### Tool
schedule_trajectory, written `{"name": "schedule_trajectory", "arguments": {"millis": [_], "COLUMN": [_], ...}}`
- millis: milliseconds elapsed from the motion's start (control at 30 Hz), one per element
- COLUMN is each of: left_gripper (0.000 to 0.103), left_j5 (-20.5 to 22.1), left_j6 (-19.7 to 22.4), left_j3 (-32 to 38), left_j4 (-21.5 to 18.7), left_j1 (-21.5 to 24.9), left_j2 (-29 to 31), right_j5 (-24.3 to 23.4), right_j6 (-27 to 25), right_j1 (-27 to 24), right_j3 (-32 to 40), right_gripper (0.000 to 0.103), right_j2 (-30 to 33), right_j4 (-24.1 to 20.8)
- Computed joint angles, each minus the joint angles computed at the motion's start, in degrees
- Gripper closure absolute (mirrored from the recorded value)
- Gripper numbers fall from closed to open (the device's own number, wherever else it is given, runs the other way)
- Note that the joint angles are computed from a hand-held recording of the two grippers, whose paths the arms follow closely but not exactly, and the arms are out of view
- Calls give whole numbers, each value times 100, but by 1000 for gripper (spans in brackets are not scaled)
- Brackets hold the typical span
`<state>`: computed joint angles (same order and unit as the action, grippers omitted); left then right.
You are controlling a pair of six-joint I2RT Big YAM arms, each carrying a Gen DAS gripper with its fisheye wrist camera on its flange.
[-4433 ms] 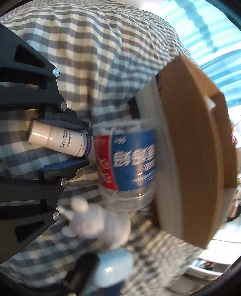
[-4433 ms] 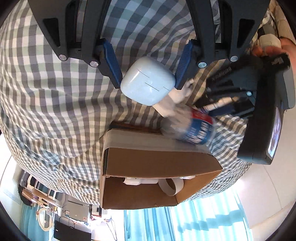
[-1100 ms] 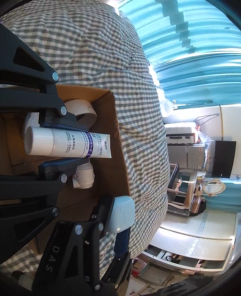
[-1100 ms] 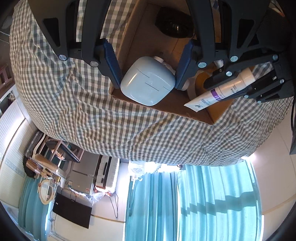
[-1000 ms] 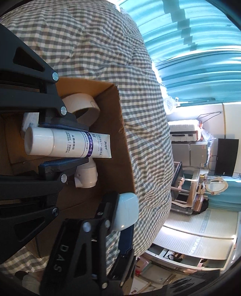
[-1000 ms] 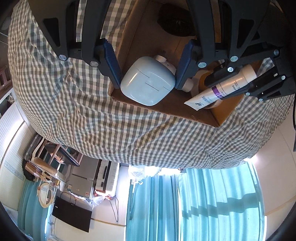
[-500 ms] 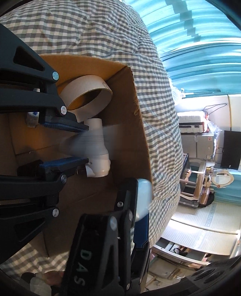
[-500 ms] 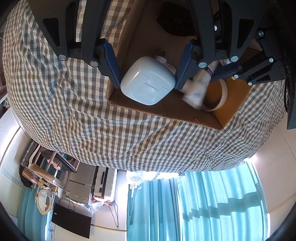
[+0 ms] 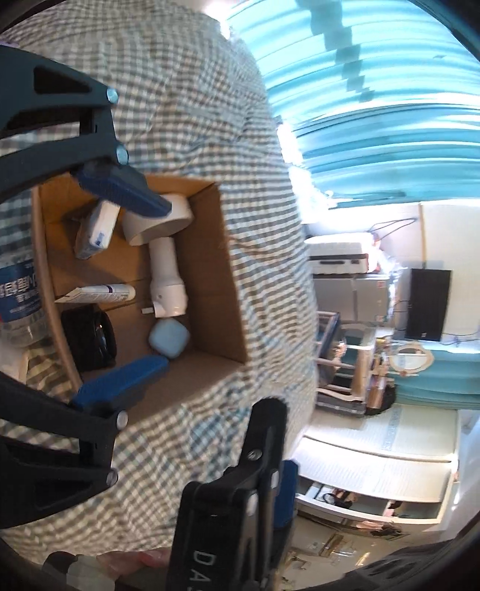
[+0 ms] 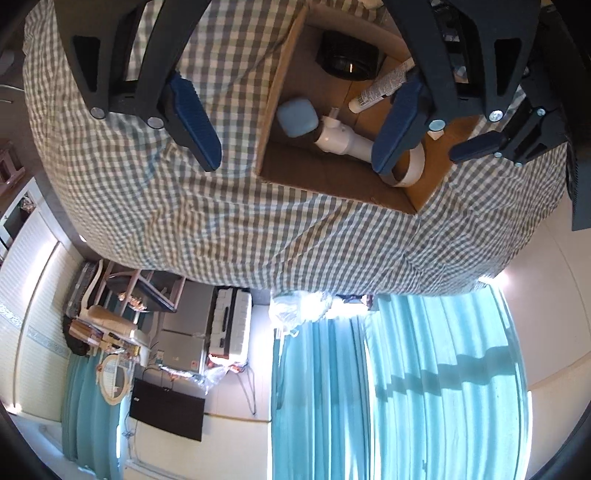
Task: Organize objects
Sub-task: 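Withdraw both tools from the box toward the swab jar and plush toy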
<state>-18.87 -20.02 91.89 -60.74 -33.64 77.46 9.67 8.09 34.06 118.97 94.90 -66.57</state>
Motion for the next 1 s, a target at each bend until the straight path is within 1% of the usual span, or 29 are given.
{"name": "schedule_trajectory", "arguments": {"millis": [100,200,233,300,367,433,533,600,733,800,867,1000], "left_gripper": [14,7,6,6,3,2,2,2,1,1,1,1], "left_j5": [-224,-625,-733,-927,-1112,-1374,-1568,-1681,-1832,-1928,-2063,-2117], "left_j6": [-33,-118,-134,-201,-304,-432,-592,-742,-1156,-1349,-1520,-1828], "left_j3": [236,303,323,403,543,510,473,371,29,-208,-434,-989], "left_j4": [-195,-350,-378,-507,-681,-771,-971,-1057,-1236,-1295,-1364,-1269], "left_j1": [-224,-509,-593,-749,-877,-1061,-1253,-1341,-1445,-1499,-1545,-1476], "left_j2": [-159,-432,-520,-638,-681,-805,-929,-1030,-1278,-1413,-1533,-1745], "right_j5": [99,201,252,463,732,1039,1387,1501,1458,1273,1211,1158], "right_j6": [59,47,43,18,-79,-158,-211,-171,73,170,218,358], "right_j1": [30,97,132,259,447,656,923,1046,1160,1163,1192,1232], "right_j3": [-109,-235,-280,-353,-459,-596,-687,-846,-1265,-1551,-1812,-2399], "right_gripper": [14,12,12,8,6,5,3,3,3,3,3,3], "right_j2": [-353,-730,-847,-1084,-1324,-1545,-1724,-1867,-2124,-2268,-2376,-2503], "right_j4": [-39,-99,-105,-160,-229,-252,-331,-328,-262,-175,-77,220]}}
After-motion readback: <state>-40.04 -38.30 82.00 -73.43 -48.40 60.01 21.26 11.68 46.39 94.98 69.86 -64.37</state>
